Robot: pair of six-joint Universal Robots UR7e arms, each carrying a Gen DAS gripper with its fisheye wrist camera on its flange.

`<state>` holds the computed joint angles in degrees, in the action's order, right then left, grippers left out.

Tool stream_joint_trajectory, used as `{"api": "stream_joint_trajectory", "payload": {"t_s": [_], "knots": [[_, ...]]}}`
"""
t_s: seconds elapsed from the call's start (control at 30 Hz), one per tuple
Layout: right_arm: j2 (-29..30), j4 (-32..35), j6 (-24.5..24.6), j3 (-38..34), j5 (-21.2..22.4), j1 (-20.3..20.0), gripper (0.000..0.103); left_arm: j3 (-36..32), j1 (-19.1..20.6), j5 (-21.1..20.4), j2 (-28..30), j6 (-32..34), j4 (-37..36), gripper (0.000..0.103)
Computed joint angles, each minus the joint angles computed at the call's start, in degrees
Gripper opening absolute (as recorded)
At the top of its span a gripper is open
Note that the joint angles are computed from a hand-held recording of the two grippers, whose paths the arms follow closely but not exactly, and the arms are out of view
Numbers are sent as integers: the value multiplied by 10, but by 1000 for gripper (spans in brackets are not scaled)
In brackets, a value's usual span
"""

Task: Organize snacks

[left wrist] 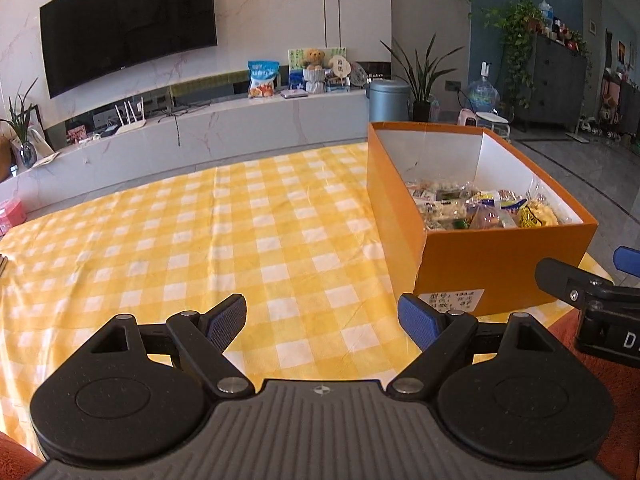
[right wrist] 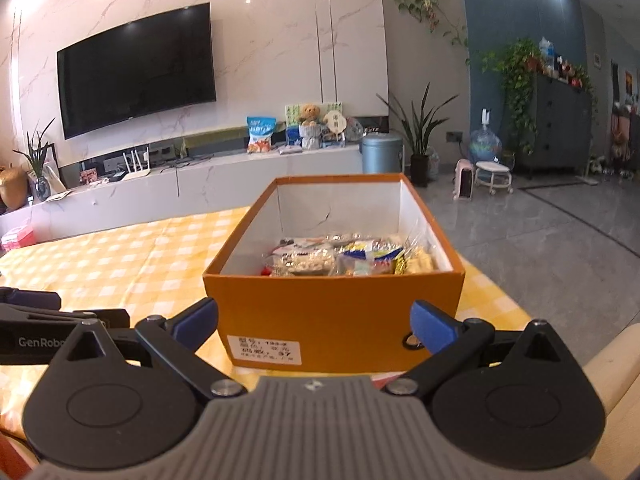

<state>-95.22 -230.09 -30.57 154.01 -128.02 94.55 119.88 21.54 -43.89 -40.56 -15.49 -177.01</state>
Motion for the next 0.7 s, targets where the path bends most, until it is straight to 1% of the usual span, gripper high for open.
{"api": "stream_joint_trajectory", "payload": {"t_s": [0.13, 0.33, 0.7], "knots": [[11, -16, 2, 2, -7, 5, 100, 2, -2, -1, -3, -2, 9, 100], [38, -55, -25, -3, -32, 22, 100, 3, -7, 5, -12, -11, 27, 100], [48, -68, -32, -6, -48, 33, 100, 10, -9, 10, -30, -31, 47, 100]]}}
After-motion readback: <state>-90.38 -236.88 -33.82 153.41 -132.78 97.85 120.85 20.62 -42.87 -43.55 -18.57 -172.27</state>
